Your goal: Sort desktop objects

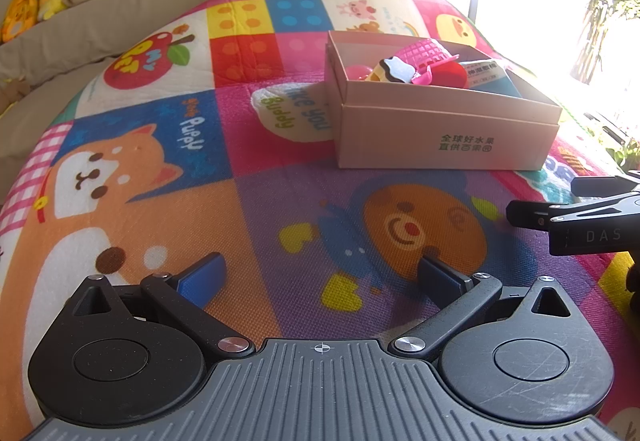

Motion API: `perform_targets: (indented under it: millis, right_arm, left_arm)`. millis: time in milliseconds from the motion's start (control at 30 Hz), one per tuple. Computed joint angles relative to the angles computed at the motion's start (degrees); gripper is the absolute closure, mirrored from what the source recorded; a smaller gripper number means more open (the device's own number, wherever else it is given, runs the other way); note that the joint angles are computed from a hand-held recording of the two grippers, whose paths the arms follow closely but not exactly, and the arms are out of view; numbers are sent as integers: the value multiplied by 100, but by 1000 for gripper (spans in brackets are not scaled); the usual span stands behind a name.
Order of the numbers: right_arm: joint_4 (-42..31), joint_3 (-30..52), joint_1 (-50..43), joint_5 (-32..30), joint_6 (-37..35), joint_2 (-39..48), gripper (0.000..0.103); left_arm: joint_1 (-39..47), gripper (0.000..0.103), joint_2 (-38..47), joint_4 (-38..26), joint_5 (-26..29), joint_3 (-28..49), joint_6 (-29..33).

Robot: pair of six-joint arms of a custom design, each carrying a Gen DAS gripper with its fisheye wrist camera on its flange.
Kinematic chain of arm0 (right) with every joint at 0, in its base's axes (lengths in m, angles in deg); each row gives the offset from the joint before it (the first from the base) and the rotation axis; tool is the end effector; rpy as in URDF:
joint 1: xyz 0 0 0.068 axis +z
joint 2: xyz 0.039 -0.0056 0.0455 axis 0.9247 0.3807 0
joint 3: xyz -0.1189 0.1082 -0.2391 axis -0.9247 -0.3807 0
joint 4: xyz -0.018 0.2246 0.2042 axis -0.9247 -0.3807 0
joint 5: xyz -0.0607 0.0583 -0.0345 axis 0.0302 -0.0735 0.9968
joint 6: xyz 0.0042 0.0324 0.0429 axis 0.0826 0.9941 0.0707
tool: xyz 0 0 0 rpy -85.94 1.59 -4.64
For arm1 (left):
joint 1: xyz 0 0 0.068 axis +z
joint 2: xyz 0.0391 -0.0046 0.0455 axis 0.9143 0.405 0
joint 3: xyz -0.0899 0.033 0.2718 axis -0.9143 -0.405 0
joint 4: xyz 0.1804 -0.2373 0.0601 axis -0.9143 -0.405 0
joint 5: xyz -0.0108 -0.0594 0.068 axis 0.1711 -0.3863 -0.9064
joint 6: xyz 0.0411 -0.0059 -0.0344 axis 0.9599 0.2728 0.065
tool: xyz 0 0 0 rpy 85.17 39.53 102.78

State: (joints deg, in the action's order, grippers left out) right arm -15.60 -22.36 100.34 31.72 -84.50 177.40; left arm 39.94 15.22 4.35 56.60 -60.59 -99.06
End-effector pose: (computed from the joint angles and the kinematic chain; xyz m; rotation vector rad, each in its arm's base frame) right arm 0.3138 0.1983 0.0240 -0.5030 2.2214 0.2562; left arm 0.2128 -0.0881 0.0497 -0.1543 2.2864 0.0637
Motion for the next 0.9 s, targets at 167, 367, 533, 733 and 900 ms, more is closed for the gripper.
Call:
perform_targets:
  millis: [167,367,533,733,900]
  right_arm:
    - [1,0,6,5,4,1,0]
    - [1,-1,8,6,6,1,0]
    - [1,0,6,5,4,0,0]
    - [7,0,12,9,7,7,0]
    - [10,1,9,6,5,11,0]
  left_arm:
    - [1,0,3,4,2,0,0]
    - [9,0,6,12,8,-2,6]
    - [5,0,8,11,7,0,3]
    - [-4,0,5,6,2,0,-5]
    - [-6,0,7,5,1,3,-8]
